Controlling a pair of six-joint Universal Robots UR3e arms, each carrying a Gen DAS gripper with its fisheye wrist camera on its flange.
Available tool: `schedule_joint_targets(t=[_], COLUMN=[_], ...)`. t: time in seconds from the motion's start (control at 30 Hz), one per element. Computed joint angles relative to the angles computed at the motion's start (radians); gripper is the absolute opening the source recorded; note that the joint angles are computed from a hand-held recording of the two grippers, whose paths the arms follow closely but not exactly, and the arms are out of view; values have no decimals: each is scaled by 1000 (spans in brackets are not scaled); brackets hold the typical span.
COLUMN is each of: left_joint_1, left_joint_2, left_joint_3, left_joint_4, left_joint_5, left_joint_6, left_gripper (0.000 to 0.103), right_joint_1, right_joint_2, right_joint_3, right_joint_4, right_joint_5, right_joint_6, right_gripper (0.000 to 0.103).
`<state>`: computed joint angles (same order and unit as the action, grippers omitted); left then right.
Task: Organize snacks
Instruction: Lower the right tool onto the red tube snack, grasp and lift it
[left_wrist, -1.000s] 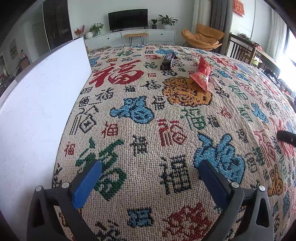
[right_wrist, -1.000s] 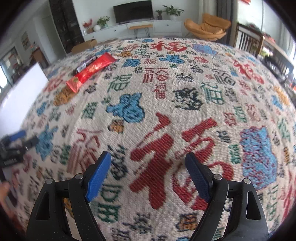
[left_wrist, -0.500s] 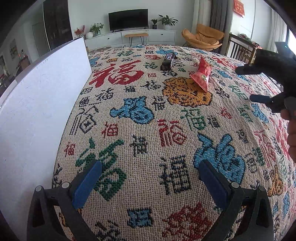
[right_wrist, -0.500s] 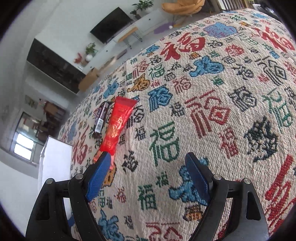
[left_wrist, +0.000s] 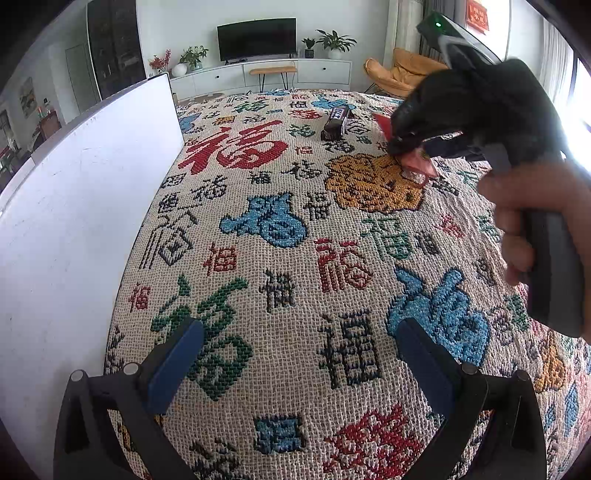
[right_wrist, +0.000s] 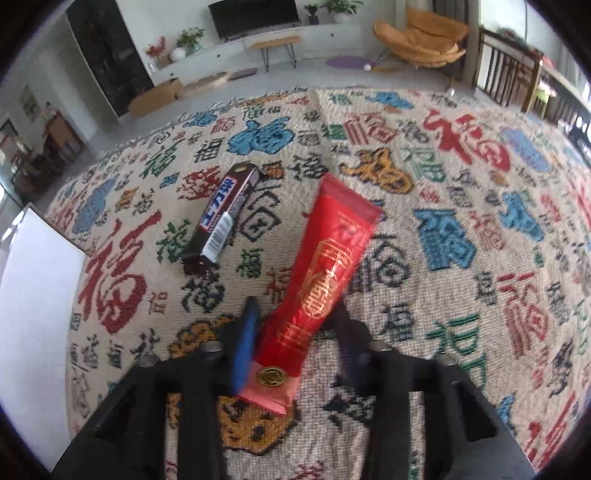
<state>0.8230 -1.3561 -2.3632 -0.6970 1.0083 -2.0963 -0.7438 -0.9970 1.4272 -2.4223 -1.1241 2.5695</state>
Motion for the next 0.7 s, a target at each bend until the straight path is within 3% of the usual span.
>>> schedule_joint_targets(t=[0.07, 0.27, 0.47, 0.57, 0.63, 0.7], left_joint_1=[-1, -2, -1, -1, -2, -1], left_joint_2=[-2, -2, -1, -1, -1, -1], left_joint_3=[0, 0, -1, -1, 0, -1], left_joint_4=[2, 4, 3, 2, 3, 3], left_joint_5=[0, 1, 0, 0, 1, 0], left_joint_6=[-1, -2, -1, -1, -2, -1], left_gripper=[103, 103, 103, 103, 103, 103], right_joint_1=[-30, -204, -434, -529, -571, -589], right_joint_2=[-8, -160, -296, -320, -297, -263], right_joint_3=[19, 175, 254, 292, 307, 320], right_joint_4=[20, 46, 250, 278, 269, 241], right_joint_5=[29, 130, 202, 218, 230, 234], right_joint_6=[-85, -373, -715, -813, -843, -844], right_gripper=[19, 18, 18, 19, 23, 51])
